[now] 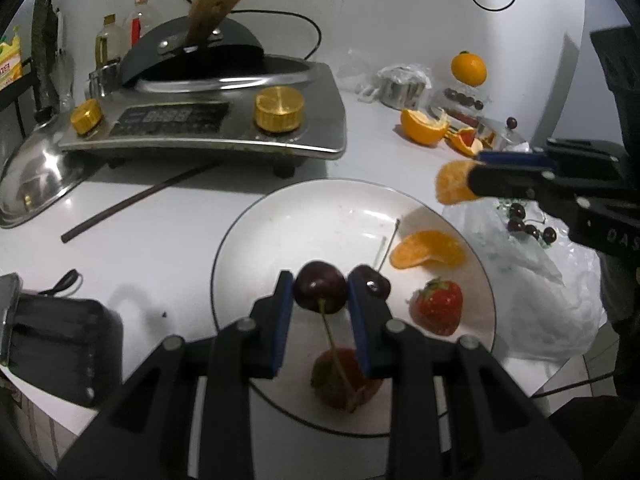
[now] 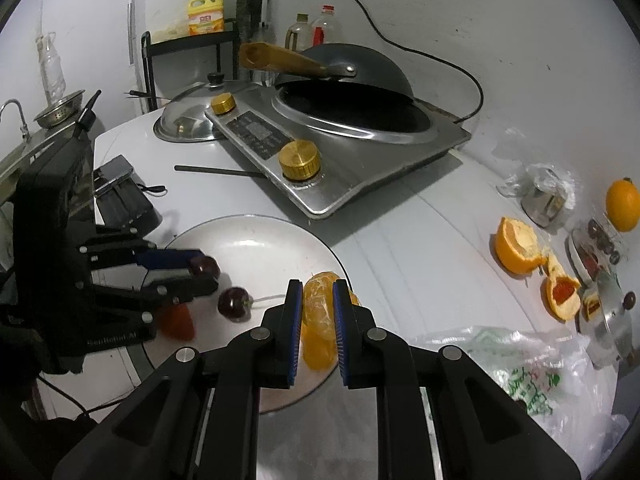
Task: Organize fruits
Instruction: 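Open both tools to release the cherry and orange segment onto the plate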
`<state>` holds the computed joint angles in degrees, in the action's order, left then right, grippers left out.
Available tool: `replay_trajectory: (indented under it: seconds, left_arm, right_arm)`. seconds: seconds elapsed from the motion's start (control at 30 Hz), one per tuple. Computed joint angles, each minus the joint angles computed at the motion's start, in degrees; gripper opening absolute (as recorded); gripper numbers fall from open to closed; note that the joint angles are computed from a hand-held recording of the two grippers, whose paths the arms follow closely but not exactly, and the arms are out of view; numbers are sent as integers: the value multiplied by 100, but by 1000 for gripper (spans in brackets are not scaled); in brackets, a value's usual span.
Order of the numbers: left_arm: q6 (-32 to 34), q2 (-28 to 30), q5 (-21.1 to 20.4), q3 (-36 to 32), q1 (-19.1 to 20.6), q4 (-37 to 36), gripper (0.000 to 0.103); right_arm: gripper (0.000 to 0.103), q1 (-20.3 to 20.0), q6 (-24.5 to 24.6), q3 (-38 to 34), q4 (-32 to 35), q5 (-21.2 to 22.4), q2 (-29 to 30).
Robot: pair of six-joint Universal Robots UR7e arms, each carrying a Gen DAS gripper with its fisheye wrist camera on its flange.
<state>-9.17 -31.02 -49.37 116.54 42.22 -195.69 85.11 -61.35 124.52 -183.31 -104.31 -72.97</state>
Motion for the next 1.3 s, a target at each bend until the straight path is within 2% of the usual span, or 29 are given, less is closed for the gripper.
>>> replay_trajectory:
  seconds: [0.23,0.37,0.53,0.93,1.1,1.2,1.27,1.3]
  left_arm:
    - [60,6,-229,-81,104,38,29]
    - [169,-19,-566,-154,179,64,29]
    - [240,-22,-757,-198,212,66,30]
    - [463,-60,-975,-135,167,72,30]
    - [420,-82,-882,-75,115,94,31]
    - [400,-94,-794,-49,67,142,31]
    - [358,-112,-743,-9,35,144,32]
    - [343,-120,-720,6,24,140,33]
  right_arm:
    - [16,113,-51,-219,-17,10,306]
    - [16,138,-57,-363,-16,29,471]
    - [16,121,-69,-486,-43,-8,683]
    - [16,44,-267,-417,-387,-236,1089]
    - [16,13,-82,-410,-250,-244,1056]
    - [22,-11,81,-446,5,-232,992]
    - [33,-38,147,-442,124,-155,928]
    - [35,-45,178,-443,168,-141,900]
